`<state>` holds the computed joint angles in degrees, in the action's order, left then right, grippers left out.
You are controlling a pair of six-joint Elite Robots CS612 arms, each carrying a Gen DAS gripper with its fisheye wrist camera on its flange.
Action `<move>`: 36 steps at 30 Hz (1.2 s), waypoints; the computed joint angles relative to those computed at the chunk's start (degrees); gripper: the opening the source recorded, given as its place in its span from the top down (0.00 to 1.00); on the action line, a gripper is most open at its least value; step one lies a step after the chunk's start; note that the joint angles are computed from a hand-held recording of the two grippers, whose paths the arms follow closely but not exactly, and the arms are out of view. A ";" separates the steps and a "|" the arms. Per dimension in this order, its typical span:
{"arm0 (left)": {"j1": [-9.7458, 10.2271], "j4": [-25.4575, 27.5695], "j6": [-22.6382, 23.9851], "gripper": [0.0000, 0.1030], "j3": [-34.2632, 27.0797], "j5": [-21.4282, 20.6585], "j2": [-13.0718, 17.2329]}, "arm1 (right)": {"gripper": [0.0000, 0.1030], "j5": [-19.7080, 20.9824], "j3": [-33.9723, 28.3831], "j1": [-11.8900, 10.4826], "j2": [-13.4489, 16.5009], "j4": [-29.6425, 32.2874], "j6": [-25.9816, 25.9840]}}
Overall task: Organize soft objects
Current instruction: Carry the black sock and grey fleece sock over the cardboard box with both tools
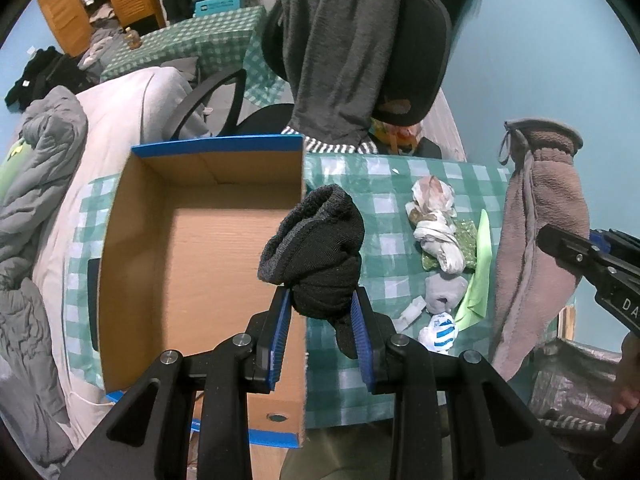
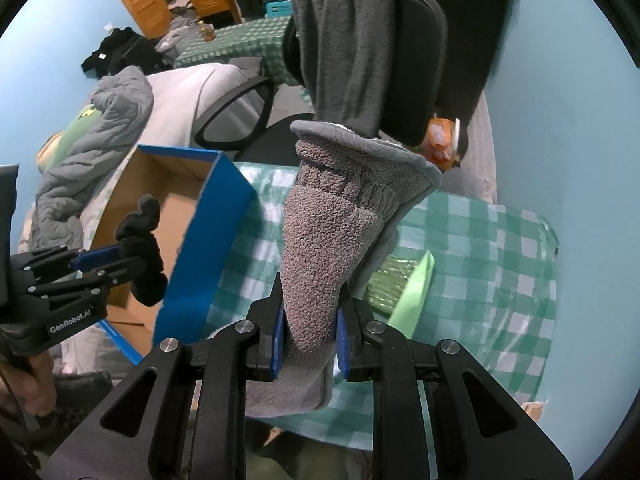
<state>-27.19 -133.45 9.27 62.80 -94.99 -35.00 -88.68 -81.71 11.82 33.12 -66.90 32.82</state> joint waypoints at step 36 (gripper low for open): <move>5.07 0.66 -6.09 0.70 -2.15 2.72 0.77 | 0.82 5.36 19.73 3.01 -8.75 -13.84 -9.68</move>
